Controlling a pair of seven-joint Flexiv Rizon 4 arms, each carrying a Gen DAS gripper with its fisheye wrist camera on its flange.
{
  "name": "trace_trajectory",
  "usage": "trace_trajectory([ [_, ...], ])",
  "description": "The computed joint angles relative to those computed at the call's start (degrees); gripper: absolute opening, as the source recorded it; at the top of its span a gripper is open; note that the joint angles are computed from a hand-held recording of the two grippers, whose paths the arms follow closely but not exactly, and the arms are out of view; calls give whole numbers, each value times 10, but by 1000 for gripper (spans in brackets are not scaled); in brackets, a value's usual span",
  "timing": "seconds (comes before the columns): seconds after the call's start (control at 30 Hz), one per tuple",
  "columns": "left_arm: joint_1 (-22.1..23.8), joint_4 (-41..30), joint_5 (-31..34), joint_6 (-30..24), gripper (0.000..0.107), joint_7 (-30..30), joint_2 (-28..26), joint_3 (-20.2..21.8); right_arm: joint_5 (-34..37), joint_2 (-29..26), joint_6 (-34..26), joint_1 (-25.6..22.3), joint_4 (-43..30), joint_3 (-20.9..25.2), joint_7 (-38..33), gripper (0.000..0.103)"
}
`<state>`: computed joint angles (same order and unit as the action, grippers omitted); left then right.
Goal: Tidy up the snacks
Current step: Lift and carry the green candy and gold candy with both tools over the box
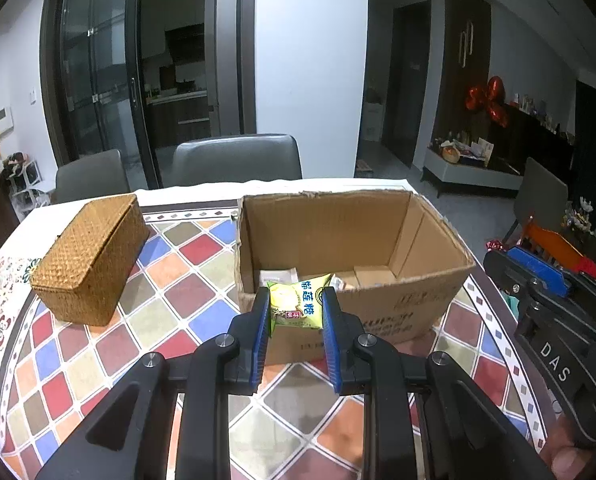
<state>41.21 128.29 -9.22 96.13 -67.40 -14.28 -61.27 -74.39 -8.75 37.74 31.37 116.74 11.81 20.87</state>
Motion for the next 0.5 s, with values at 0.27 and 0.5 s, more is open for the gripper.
trace_trajectory([
  [0.27, -71, -31, -22, -6, 25, 23, -8, 65, -17, -3, 15, -11, -8, -9, -8, 24],
  [0.5, -136, -58, -52, -7, 25, 50, -21, 122, -28, -10, 28, -21, -19, -17, -21, 24],
])
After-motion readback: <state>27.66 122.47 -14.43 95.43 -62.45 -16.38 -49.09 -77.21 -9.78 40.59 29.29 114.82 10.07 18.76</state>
